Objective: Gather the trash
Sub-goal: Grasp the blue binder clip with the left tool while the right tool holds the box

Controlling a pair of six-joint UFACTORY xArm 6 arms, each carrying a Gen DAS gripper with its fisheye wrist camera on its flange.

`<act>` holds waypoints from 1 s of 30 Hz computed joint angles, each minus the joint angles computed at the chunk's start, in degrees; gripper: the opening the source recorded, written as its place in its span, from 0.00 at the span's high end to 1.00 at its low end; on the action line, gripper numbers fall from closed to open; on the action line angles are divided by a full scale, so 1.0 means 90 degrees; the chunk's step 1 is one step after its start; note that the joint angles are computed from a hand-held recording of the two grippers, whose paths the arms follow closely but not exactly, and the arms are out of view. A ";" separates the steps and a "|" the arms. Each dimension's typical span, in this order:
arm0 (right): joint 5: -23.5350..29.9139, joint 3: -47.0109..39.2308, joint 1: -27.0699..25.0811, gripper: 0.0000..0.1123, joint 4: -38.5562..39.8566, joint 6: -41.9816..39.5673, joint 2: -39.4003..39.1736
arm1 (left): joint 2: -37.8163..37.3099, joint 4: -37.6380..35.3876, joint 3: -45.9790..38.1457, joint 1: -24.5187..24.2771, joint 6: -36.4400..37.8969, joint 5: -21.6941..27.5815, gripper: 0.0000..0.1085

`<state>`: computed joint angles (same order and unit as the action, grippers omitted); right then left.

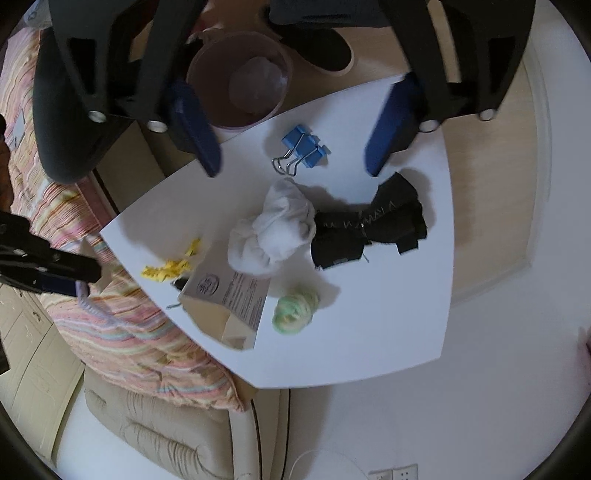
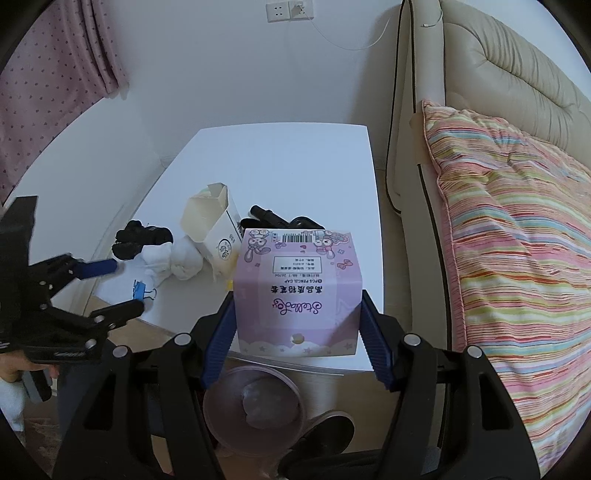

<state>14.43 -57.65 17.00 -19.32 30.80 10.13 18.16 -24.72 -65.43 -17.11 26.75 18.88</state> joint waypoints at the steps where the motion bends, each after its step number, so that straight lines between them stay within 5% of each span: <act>1: -0.0005 -0.0002 -0.0003 0.44 0.0026 -0.0023 0.0006 | 0.0021 -0.0001 -0.0001 -0.0003 0.0001 0.0013 0.39; 10: -0.0031 -0.0031 0.0027 0.44 0.0238 -0.0217 0.0087 | 0.0095 0.0209 -0.0027 0.0056 -0.0205 -0.0014 0.80; 15: -0.0038 -0.0060 0.0055 0.44 0.0250 -0.0236 0.0127 | 0.0053 0.0196 0.0000 0.0047 -0.0184 -0.0112 0.92; 30: -0.0029 0.0120 0.0163 0.44 0.0398 -0.0553 -0.0138 | -0.0600 -0.0104 0.0496 -0.0059 0.0099 -0.0295 0.95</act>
